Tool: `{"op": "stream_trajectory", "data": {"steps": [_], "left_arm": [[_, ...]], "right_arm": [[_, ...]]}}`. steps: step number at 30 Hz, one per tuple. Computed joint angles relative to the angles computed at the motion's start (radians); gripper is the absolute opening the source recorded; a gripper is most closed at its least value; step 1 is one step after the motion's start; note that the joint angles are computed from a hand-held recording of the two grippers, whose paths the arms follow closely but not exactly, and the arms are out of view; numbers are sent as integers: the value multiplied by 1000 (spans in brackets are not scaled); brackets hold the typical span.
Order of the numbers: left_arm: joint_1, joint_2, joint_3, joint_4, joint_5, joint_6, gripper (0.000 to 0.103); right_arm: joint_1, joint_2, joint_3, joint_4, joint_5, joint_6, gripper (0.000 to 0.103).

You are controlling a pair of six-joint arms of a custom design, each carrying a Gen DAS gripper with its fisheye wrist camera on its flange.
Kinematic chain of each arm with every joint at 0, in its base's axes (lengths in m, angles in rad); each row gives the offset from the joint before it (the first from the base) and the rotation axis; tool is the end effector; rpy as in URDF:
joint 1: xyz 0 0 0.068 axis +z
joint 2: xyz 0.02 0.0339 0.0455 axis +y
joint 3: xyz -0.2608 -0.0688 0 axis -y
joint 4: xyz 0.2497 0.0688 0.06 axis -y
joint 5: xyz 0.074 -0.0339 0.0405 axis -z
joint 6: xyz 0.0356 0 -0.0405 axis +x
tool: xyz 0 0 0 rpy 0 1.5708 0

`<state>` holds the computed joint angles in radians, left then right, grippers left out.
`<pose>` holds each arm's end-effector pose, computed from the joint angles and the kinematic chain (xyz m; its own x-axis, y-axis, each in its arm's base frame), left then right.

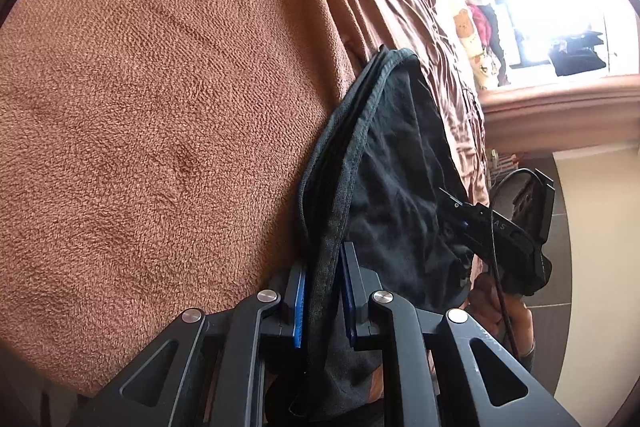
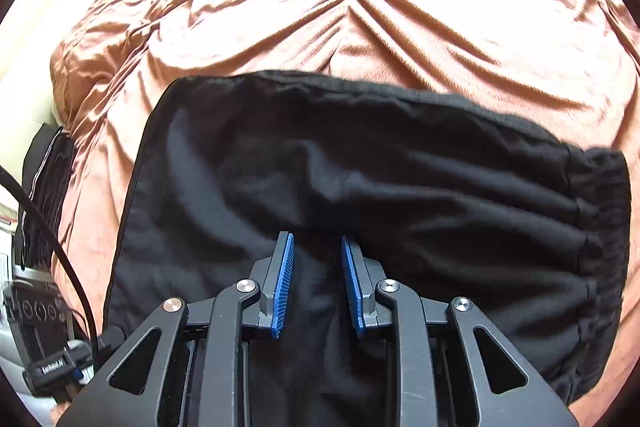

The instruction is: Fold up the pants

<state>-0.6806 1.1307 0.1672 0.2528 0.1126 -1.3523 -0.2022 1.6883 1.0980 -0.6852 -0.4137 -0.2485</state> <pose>0.1401 -0.1186 0.1073 -0.7849 -0.6126 -0.0927 -0.3451 0.5565 -0.7558 0.3187 -0.0507 0.1814 -0.9255 -0.0402 -0.3767 -0.1634 0.9395 0.3012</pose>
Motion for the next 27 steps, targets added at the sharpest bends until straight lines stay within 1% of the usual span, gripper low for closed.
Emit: {"op": "stream_trajectory", "data": {"steps": [4, 6, 8, 10, 14, 20, 23, 25, 27], "left_arm": [[-12, -1, 10, -18, -15, -22, 16], [-12, 4, 13, -21, -15, -24, 15], [-8, 12, 17, -17, -10, -24, 15], [-8, 12, 19, -18, -6, -25, 15], [17, 30, 25, -6, 22, -7, 15], [54, 79, 37, 32, 59, 22, 15], [78, 92, 33, 55, 85, 37, 15], [85, 105, 23, 87, 94, 39, 15], [97, 123, 13, 132, 108, 40, 15]], "right_arm": [[35, 56, 65, 14, 45, 34, 22], [58, 99, 108, 22, 73, 60, 18], [79, 129, 145, 24, 91, 79, 17], [94, 154, 177, 32, 113, 81, 14], [109, 228, 254, 24, 132, 94, 8], [126, 291, 331, 22, 143, 105, 4], [127, 274, 336, 12, 133, 93, 4], [106, 221, 303, 0, 94, 67, 4], [97, 160, 253, 6, 81, 50, 4]]}}
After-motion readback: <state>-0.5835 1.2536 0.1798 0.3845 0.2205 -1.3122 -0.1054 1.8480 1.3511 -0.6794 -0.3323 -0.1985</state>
